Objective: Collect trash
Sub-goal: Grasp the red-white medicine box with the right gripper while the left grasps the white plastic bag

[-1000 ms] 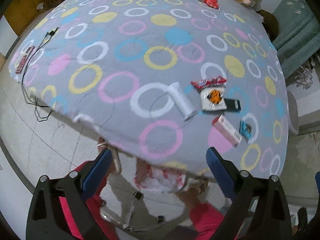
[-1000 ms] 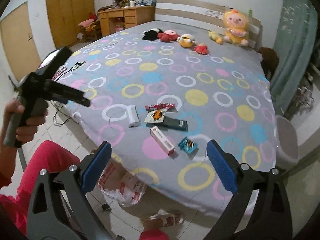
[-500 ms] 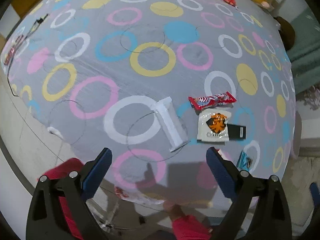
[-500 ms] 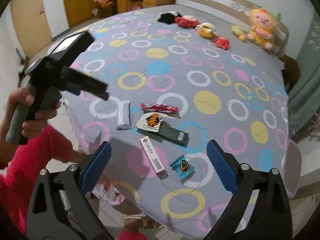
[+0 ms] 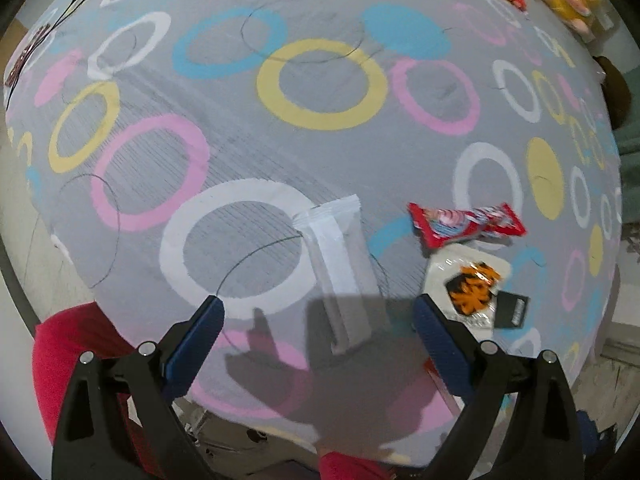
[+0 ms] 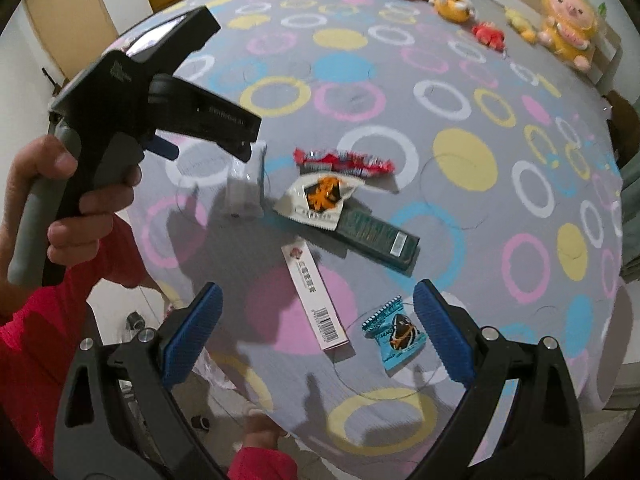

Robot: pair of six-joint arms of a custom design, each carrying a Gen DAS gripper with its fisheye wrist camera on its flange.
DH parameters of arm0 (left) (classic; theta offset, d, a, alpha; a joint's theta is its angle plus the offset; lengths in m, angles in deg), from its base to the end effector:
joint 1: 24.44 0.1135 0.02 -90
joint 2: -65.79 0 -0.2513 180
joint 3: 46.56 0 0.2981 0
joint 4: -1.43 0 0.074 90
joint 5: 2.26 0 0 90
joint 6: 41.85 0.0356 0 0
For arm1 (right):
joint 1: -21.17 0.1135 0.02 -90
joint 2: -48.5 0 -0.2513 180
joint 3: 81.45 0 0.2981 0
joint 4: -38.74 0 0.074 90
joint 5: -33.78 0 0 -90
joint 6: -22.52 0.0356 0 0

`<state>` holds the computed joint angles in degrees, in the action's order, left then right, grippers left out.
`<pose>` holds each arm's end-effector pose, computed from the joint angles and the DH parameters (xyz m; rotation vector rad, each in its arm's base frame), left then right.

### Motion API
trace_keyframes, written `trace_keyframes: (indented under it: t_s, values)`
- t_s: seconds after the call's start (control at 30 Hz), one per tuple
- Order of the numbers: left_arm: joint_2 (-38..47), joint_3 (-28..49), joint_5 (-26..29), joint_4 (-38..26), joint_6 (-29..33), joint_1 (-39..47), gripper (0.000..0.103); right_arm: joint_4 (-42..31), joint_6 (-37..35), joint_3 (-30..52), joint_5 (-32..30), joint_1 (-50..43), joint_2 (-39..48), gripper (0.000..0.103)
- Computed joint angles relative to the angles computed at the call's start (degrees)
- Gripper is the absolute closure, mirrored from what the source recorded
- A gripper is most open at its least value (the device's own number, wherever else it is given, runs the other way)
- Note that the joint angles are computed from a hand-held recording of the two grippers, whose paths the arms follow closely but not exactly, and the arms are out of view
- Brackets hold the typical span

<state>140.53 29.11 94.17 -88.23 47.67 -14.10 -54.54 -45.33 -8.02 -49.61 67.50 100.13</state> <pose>0.2509 0.0417 0.2514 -0.2908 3.0916 -0.1708 0.1242 0.1241 0.3175 -0.5622 2.7509 0.1235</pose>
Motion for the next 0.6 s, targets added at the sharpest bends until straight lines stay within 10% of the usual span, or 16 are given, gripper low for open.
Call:
trace_keyframes:
  t_s: [0.6]
  values:
    - [5.0,-4.5,-3.4,8.3,-7.8,-2.9,0.011,10.5,-4.3,-12.3,-4.8,-1.7,4.0,0.018]
